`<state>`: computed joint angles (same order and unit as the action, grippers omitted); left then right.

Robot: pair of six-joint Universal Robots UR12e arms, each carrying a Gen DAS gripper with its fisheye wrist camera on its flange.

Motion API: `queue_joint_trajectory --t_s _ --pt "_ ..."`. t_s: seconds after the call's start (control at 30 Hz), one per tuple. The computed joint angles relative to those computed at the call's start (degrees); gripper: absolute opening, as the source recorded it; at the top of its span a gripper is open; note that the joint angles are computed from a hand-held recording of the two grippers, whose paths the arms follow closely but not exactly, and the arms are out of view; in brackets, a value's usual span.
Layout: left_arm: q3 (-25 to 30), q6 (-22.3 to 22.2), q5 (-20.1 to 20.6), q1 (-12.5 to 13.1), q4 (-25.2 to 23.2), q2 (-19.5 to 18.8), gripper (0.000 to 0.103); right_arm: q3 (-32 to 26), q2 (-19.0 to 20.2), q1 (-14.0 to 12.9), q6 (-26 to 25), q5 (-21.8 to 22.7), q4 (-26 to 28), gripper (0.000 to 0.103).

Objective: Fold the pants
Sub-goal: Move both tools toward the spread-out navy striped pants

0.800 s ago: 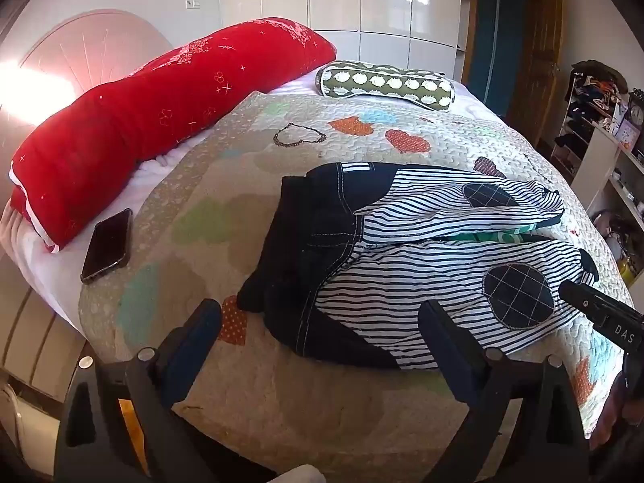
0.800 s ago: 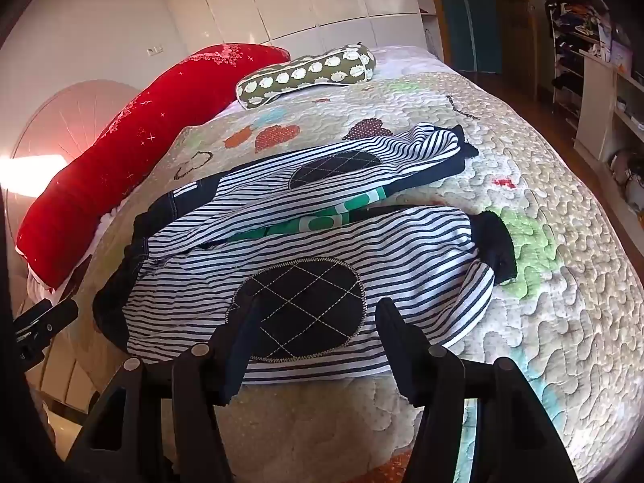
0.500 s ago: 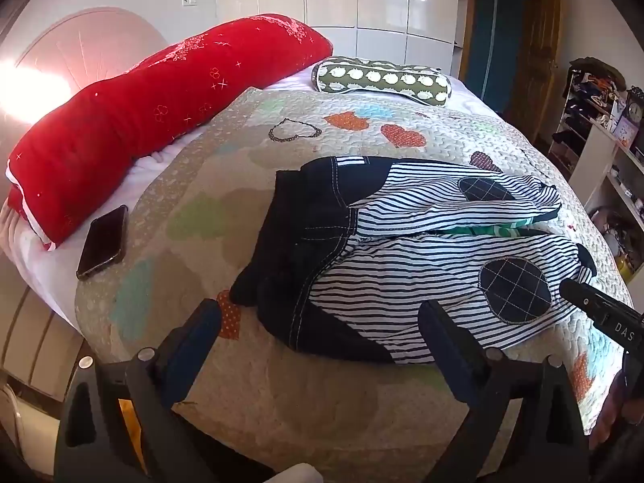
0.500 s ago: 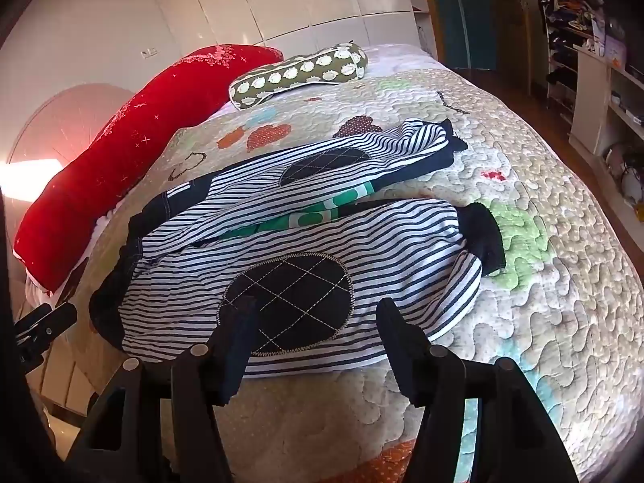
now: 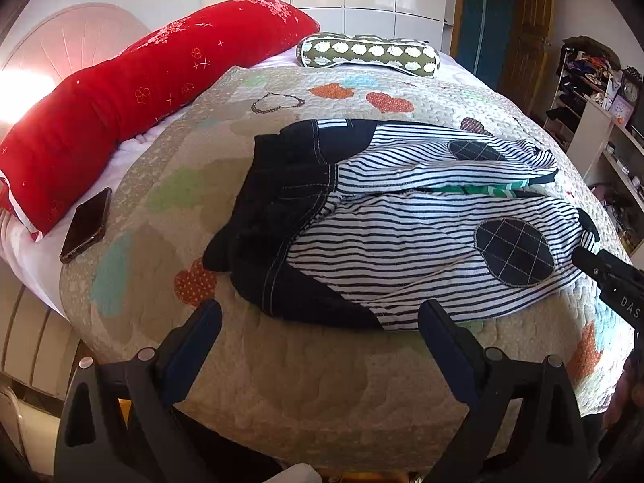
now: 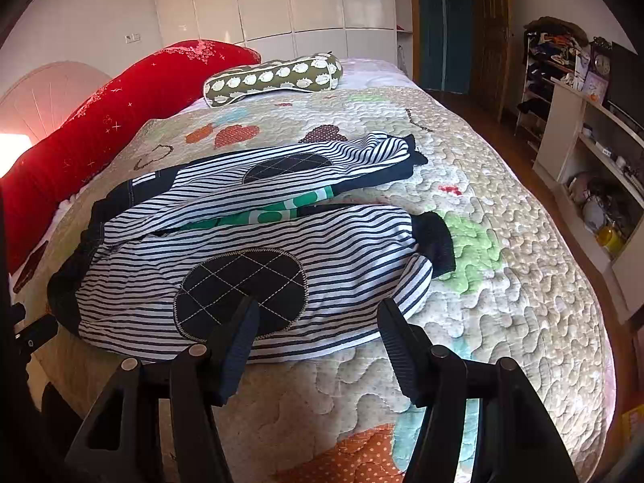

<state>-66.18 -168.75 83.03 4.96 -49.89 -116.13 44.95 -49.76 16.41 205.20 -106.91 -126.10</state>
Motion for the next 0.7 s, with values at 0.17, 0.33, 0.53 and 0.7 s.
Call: queue_joint_trajectory --t_s 0.17,0.33,0.53,0.7 --pt "-0.52 1.35 0.9 -0.65 -1.67 -0.17 0.097 -0.39 -0.05 0.43 -0.57 -4.08 2.21 0.067" --pt "-0.08 1.84 2.05 -1.12 -4.28 -0.85 0.097 0.67 -1.1 1.47 -1.13 -12.35 4.12 0.067" --pt "1.04 0.79 2.87 -1.27 -8.6 -1.88 0.097 2.26 -1.9 3.13 -5.66 -21.33 1.05 0.072" --pt "1.12 0.6 3.67 -1.44 -8.88 -2.03 0.098 3.22 -2.49 4.03 -7.85 -24.38 -0.63 0.073"
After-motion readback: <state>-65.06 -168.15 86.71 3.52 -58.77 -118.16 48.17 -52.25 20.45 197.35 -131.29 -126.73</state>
